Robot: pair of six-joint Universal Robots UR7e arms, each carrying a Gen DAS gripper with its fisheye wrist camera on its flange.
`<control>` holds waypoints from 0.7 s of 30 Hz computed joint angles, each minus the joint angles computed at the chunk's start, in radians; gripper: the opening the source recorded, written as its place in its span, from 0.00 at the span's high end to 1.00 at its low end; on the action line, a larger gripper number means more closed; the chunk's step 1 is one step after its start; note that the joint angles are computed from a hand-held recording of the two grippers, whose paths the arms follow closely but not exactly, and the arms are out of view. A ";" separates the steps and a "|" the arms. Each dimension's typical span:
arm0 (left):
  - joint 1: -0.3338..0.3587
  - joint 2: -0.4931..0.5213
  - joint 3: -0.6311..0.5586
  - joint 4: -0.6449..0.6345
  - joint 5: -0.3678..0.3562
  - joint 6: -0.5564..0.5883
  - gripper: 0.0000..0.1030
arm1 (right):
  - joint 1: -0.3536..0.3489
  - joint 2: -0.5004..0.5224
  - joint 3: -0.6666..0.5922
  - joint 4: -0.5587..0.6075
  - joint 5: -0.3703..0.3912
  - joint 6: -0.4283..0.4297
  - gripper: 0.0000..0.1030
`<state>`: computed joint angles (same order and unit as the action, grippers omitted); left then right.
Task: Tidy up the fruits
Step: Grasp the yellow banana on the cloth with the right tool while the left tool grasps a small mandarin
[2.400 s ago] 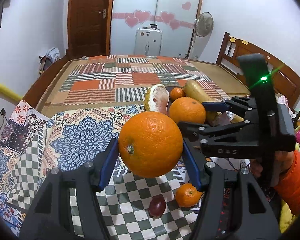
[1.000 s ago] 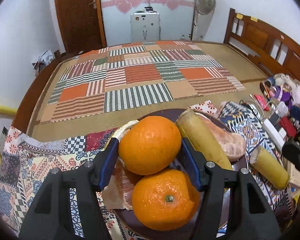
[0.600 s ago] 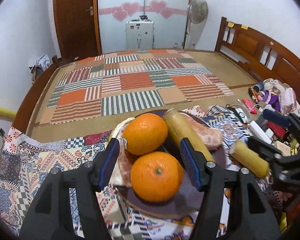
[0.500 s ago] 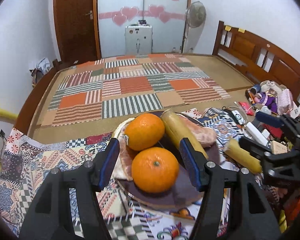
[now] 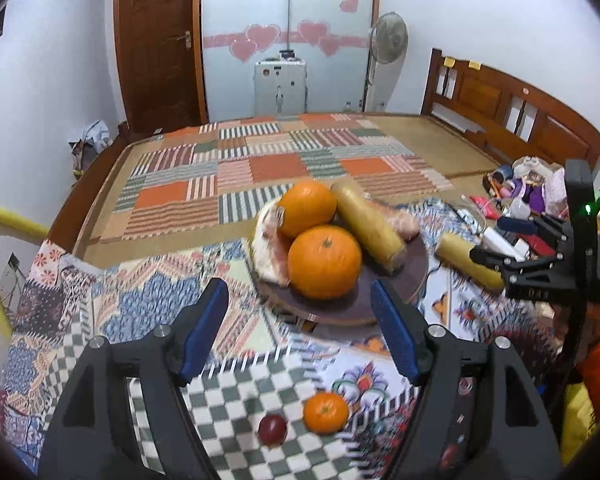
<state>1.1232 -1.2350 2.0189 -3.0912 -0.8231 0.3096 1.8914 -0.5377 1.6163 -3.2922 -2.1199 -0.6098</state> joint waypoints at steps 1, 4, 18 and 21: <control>0.006 -0.003 0.008 0.004 0.002 -0.004 0.29 | -0.005 0.000 -0.004 0.026 0.000 0.009 0.24; 0.023 -0.007 0.022 0.013 -0.004 -0.013 0.29 | -0.013 0.000 -0.014 0.092 -0.010 0.032 0.41; 0.039 -0.058 0.106 0.052 -0.049 -0.065 0.29 | -0.011 -0.045 0.054 0.208 -0.028 0.131 0.67; 0.040 -0.063 0.121 0.061 -0.058 -0.071 0.29 | -0.002 -0.064 0.084 0.227 -0.013 0.130 0.67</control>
